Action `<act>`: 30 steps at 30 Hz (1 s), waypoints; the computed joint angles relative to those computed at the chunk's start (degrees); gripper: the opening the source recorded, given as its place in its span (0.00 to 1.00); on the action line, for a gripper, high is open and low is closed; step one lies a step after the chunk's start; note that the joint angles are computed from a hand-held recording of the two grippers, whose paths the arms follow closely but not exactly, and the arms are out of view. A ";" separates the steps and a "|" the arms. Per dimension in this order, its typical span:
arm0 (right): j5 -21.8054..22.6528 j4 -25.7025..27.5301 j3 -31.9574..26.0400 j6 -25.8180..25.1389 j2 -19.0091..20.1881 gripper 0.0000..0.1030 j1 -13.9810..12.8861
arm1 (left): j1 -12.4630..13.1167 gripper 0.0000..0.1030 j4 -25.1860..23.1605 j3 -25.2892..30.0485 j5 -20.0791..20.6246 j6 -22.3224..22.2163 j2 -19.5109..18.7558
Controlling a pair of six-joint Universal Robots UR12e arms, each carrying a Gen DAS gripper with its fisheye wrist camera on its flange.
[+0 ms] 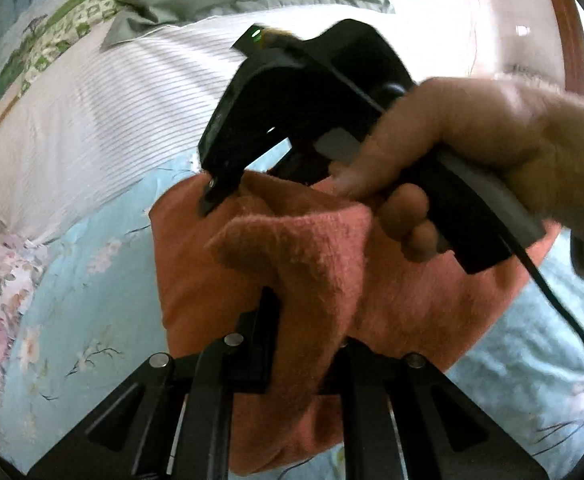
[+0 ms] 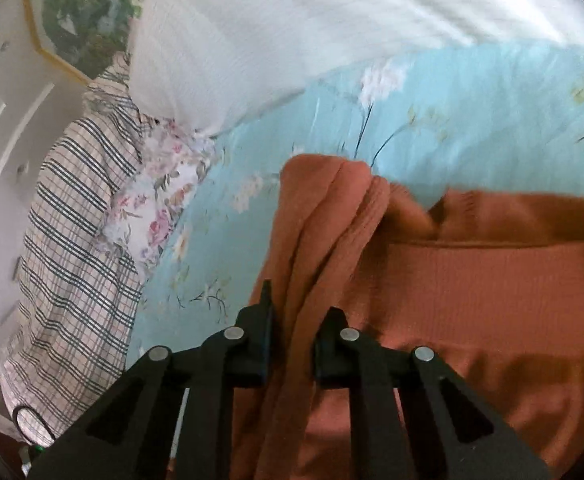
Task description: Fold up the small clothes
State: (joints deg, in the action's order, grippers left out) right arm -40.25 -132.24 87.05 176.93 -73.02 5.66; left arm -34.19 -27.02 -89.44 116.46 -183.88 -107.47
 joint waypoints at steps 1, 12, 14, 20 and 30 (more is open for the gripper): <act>-0.02 -1.02 0.74 0.29 -0.81 0.16 -0.71 | 0.16 0.10 0.02 0.31 -1.65 -0.77 0.18; -4.20 -4.16 6.41 0.65 -5.15 0.16 -8.49 | -2.07 0.10 0.37 8.95 -11.82 -1.90 -4.68; -4.90 -3.37 6.95 0.17 -5.14 0.16 -9.04 | -2.55 0.10 -0.32 10.61 -13.22 -1.77 -6.02; -2.90 -5.29 9.01 1.30 -4.98 0.15 -10.67 | -3.95 0.10 -4.06 13.70 -12.97 -1.31 -8.93; -3.49 -5.91 9.91 2.04 -4.39 0.18 -11.24 | -3.05 0.12 -5.60 15.01 -14.71 -0.31 -9.88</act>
State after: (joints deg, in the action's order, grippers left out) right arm -43.74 -138.15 96.96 178.96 -77.41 -5.59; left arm -37.24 -32.62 -74.43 101.75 -184.19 -117.34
